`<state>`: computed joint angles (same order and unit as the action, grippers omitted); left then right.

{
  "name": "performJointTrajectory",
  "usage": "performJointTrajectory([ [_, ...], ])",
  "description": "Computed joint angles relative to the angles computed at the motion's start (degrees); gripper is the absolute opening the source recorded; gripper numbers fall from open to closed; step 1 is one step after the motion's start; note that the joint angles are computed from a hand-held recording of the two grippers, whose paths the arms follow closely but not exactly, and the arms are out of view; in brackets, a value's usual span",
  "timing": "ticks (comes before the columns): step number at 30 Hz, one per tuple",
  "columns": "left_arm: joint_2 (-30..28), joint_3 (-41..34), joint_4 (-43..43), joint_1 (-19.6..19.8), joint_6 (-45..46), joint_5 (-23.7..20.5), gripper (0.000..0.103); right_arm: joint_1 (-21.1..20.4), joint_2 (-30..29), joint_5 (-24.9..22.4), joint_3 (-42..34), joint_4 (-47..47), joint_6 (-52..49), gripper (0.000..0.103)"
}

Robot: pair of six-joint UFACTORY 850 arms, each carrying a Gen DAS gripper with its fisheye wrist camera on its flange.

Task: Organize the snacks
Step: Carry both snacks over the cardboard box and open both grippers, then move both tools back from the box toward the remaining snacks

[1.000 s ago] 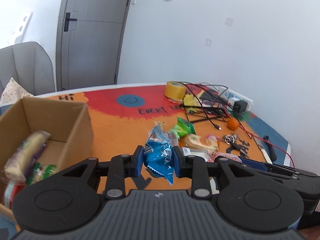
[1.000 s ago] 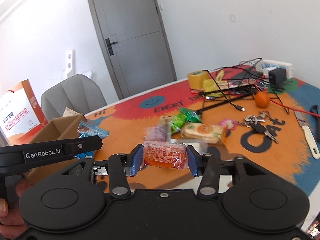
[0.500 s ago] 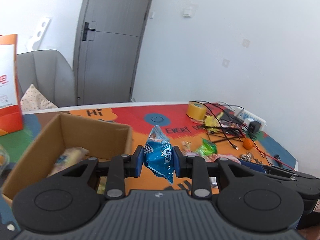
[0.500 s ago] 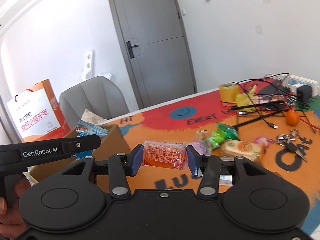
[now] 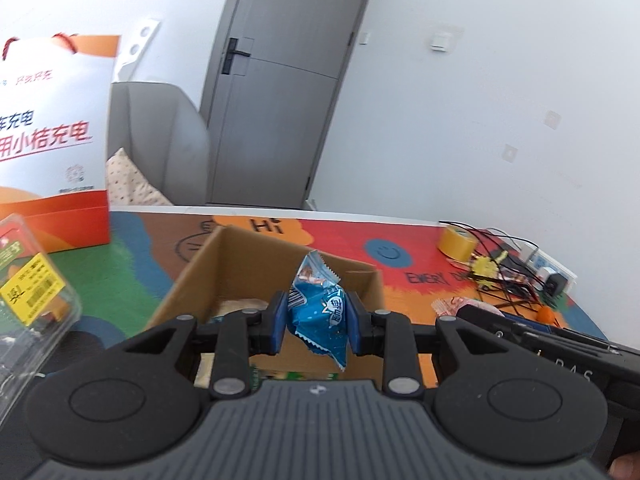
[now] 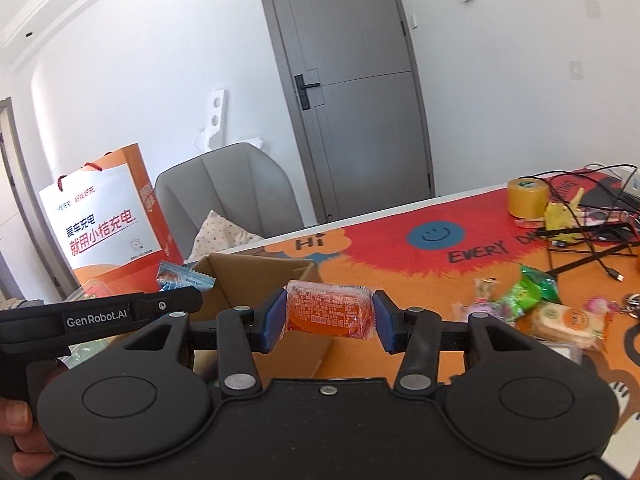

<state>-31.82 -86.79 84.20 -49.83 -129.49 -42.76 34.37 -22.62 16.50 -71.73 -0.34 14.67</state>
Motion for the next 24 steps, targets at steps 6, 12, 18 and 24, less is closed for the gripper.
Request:
performJointTrajectory([
  [6,2.3,3.8,-0.5,1.6,-5.3,2.2,0.036,1.4,-2.7,-1.7,-4.0,-1.1,0.4,0.047],
  [12,4.6,7.2,1.4,1.7,-9.1,0.6,0.048,2.4,-5.3,-3.2,-7.9,-2.3,1.3,0.047],
  [18,5.9,8.7,2.0,1.7,-10.8,0.4,0.057,2.8,-7.0,-5.2,-10.5,-3.1,3.9,0.055],
  [24,5.6,8.3,2.0,1.4,-11.1,0.4,0.064,2.5,-5.4,-4.4,-8.3,3.8,-1.7,0.058],
])
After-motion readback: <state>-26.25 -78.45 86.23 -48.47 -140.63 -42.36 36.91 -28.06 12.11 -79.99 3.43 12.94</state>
